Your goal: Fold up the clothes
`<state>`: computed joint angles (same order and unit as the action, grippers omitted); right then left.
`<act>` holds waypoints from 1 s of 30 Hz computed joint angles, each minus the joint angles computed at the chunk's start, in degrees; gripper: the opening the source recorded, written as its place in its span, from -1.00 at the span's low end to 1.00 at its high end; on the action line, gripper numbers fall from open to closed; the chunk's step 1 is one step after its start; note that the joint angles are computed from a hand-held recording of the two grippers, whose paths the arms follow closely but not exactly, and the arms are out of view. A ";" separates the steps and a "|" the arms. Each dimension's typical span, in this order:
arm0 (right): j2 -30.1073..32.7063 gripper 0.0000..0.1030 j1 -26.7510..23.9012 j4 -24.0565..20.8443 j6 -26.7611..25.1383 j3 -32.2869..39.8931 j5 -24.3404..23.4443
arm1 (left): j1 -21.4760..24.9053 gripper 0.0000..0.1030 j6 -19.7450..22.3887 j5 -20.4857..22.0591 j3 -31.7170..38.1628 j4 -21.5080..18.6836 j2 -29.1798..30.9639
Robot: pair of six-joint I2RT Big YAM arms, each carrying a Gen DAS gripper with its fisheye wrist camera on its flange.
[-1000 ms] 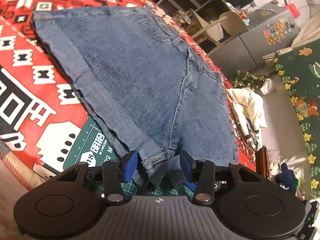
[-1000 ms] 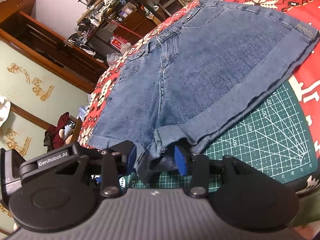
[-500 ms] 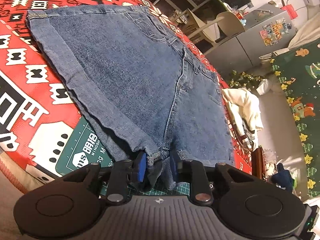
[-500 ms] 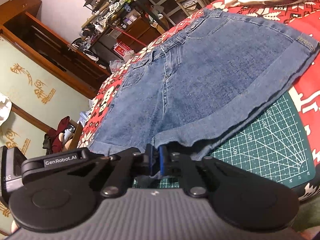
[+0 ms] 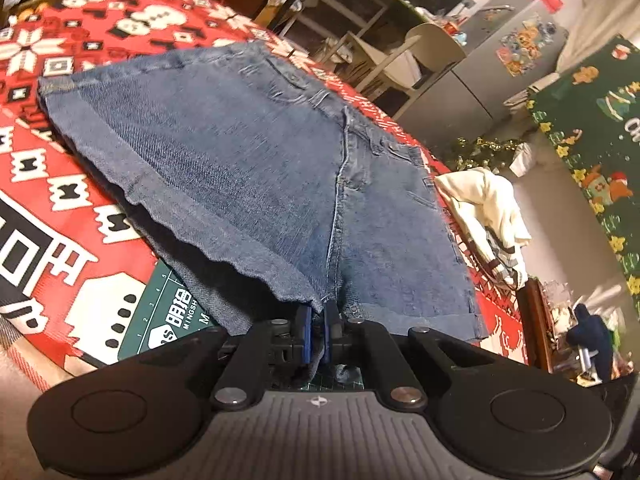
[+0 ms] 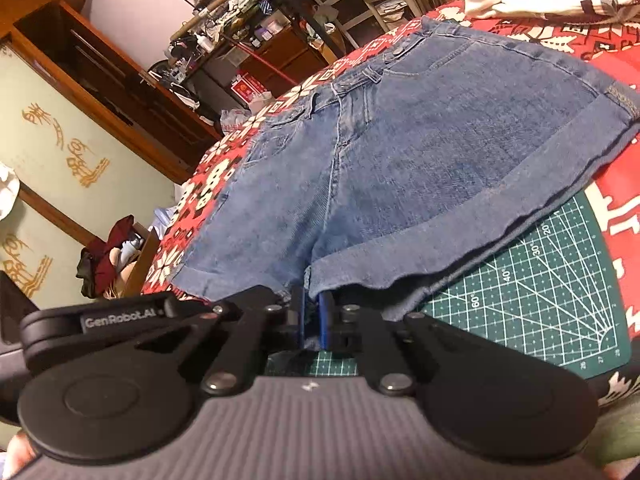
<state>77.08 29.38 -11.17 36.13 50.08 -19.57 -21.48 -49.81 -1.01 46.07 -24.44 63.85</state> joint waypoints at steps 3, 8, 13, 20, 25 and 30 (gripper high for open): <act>0.21 -0.87 0.09 -0.92 -0.51 0.14 -0.33 | -0.85 -0.89 2.11 -0.81 0.28 -0.31 0.00; 1.25 -0.87 0.52 -4.20 -1.02 1.17 -0.04 | -1.27 -0.89 3.21 -0.15 1.96 -4.45 1.78; 1.93 -0.87 0.84 -6.65 -1.70 1.77 0.32 | -0.89 -0.89 2.93 0.55 3.30 -8.21 3.23; 1.98 -0.84 0.43 -7.25 -1.83 1.95 -0.27 | -0.04 -0.88 2.63 2.63 3.45 -9.31 3.24; 0.29 -0.76 0.38 -9.46 -2.11 1.97 -0.11 | -0.29 -0.89 2.27 3.47 1.52 -7.40 0.15; -4.02 -0.69 -0.76 -8.74 -1.12 0.35 -0.04 | -0.48 -0.87 1.82 2.72 0.10 -5.32 -3.53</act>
<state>73.06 28.62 -19.91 35.01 50.43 -19.61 -21.96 -47.99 1.71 46.18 -29.76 60.32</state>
